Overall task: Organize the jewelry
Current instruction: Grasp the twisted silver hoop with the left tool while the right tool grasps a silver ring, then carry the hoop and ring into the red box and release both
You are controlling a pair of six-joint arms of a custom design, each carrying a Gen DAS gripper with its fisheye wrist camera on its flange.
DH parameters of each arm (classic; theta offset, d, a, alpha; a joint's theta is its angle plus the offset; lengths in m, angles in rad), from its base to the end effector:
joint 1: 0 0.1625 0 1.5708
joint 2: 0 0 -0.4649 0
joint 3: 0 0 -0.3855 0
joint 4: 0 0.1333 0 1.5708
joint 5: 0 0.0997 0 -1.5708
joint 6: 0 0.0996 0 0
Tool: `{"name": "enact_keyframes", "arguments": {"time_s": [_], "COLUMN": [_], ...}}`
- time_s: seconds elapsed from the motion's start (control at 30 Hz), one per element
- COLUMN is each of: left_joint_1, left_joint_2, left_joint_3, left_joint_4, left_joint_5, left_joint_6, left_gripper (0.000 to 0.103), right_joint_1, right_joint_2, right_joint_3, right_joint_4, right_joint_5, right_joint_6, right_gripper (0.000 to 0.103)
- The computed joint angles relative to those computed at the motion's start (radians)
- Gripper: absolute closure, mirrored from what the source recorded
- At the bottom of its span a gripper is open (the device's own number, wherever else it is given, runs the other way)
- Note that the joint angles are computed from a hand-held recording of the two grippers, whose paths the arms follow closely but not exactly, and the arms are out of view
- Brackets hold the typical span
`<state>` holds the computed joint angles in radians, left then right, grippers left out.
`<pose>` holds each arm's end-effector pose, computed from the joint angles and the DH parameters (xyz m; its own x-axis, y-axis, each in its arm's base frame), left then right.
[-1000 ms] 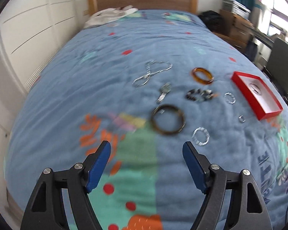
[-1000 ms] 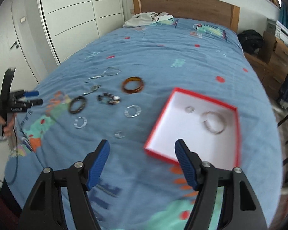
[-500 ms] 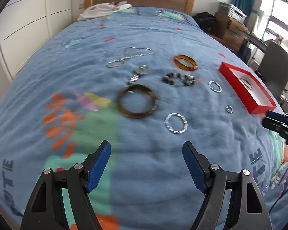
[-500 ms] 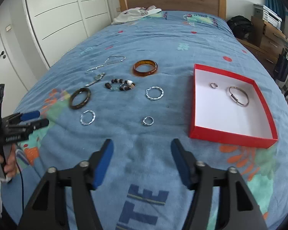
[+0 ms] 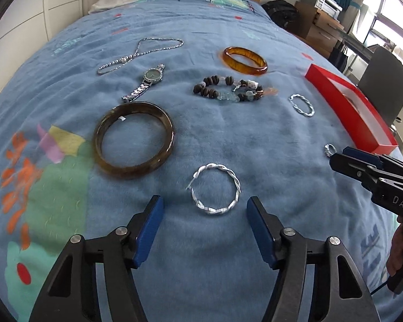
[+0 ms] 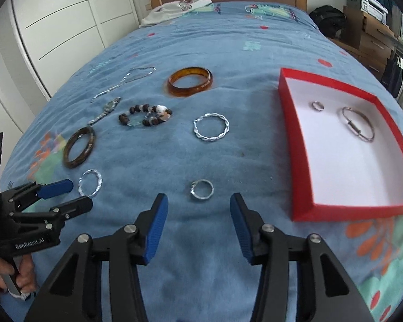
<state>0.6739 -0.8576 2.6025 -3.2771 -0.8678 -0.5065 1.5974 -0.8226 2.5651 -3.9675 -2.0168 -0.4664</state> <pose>-0.1377 -0.3630 0.0546 -0.7781 0.2324 -0.5836 0.4613 0.8420 -0.2797 0.1005 -0.3817 0.1128 -0.8023 -0.1438 0.5794 -0.4275 0.8157 -0.3896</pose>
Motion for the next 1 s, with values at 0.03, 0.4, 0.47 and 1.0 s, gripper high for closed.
{"name": "enact_keyframes", "arguments": {"time_s": [0.03, 0.4, 0.47, 1.0], "left_joint_1": [0.004, 0.003, -0.011, -0.105], "left_joint_2": [0.004, 0.027, 0.023, 0.017], "left_joint_3": [-0.004, -0.014, -0.008, -0.185], "left_joint_4": [-0.003, -0.024, -0.016, 0.09], "left_joint_5": [0.002, 0.03, 0.039, -0.072], "left_joint_6": [0.003, 0.018, 0.01, 0.132], "left_gripper": [0.04, 0.062, 0.062, 0.062], "right_joint_1": [-0.002, -0.033, -0.038, -0.064], "right_joint_2": [0.006, 0.024, 0.018, -0.347], "right_joint_3": [-0.009, -0.025, -0.016, 0.059], "right_joint_4": [0.006, 0.001, -0.006, 0.113], "right_joint_5": [-0.007, 0.04, 0.062, 0.118], "right_joint_6": [0.005, -0.018, -0.015, -0.061], "right_gripper": [0.062, 0.084, 0.084, 0.084]}}
